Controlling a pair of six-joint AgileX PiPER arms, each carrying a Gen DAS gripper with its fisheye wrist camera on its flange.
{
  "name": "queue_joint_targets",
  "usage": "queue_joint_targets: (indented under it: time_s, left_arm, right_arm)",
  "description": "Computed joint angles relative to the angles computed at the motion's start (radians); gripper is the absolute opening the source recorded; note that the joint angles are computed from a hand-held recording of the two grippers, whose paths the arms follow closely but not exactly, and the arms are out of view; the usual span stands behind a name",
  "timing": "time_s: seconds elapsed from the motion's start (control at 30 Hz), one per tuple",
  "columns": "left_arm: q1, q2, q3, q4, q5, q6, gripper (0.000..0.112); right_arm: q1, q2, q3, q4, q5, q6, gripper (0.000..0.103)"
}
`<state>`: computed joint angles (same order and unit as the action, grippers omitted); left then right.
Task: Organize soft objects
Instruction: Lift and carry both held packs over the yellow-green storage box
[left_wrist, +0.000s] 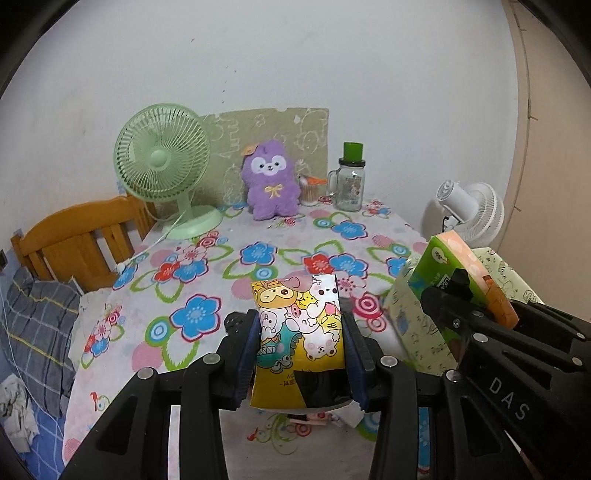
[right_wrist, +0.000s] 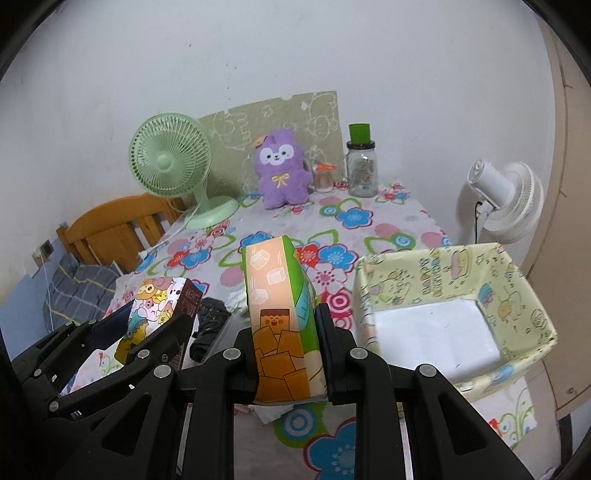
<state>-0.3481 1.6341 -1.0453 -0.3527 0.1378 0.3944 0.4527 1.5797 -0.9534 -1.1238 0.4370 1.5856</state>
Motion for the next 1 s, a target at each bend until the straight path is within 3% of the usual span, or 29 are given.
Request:
queue_joint_targets:
  time_s: [0.17, 0.4, 1.0]
  left_arm:
    - [-0.049, -0.008, -0.024, 0.244, 0.009, -0.257, 0.044]
    - [-0.109, 0.01, -0.072, 0.405, 0.029, -0.435, 0.044]
    - [-0.248, 0.145, -0.245, 0.525, 0.091, -0.572, 0.044]
  right_arm:
    - [-0.035, -0.046, 0.022, 0.02, -0.012, -0.04, 0.025]
    - [-0.096, -0.099, 0.05, 0.06, -0.025, -0.113, 0.025]
    - [-0.309, -0.164, 0.102, 0.207, -0.096, -0.344, 0.025]
